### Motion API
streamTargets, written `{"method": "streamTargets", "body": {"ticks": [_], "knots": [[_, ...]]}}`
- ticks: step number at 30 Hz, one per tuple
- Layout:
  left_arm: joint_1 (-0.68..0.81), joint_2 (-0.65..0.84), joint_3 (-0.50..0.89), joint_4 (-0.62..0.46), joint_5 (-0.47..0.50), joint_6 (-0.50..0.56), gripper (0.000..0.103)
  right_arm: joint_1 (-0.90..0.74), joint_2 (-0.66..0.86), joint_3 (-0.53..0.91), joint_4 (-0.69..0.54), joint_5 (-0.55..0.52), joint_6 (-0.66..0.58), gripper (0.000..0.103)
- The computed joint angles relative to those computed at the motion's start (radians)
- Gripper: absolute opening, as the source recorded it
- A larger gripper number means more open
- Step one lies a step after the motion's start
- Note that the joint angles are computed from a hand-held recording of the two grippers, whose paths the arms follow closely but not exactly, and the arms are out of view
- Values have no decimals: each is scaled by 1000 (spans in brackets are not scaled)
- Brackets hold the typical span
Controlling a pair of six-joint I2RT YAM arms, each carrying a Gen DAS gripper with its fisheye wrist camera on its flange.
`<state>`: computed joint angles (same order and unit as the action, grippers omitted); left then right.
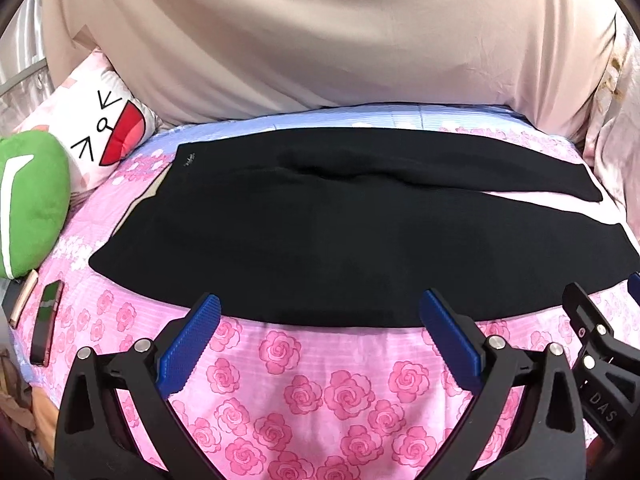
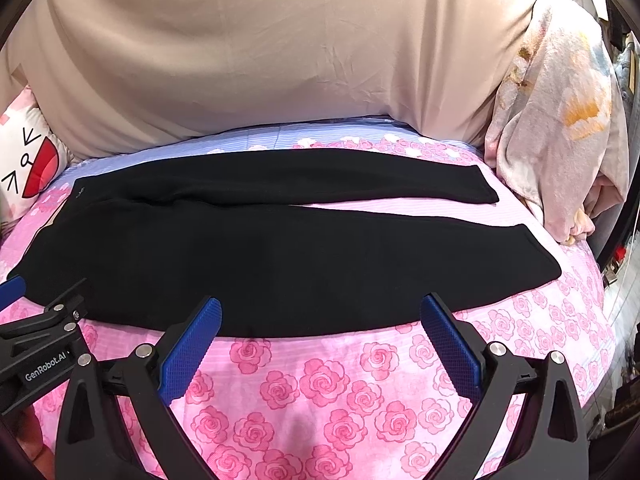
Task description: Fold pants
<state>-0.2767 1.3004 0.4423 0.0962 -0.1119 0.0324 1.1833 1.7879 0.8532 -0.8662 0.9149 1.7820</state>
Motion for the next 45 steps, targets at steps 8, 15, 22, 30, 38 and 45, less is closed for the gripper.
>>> {"method": "streamTargets", "body": {"ticks": [8, 15, 22, 30, 38, 45], "knots": [[-7, 13, 9, 1, -9, 0, 98, -8, 5, 5, 6, 1, -12, 98], [-2, 24, 12, 5, -5, 7, 98, -8, 4, -2, 19, 1, -21, 98], [6, 35, 14, 11, 4, 16, 98, -3, 9, -4, 17, -1, -16, 98], [9, 62, 22, 20, 6, 16, 98, -6, 7, -10, 34, -4, -29, 98], [5, 80, 27, 27, 2, 15, 98, -29, 12, -9, 65, -8, -68, 98], [5, 95, 34, 31, 1, 20, 98, -34, 12, -14, 80, -13, -79, 98]]}}
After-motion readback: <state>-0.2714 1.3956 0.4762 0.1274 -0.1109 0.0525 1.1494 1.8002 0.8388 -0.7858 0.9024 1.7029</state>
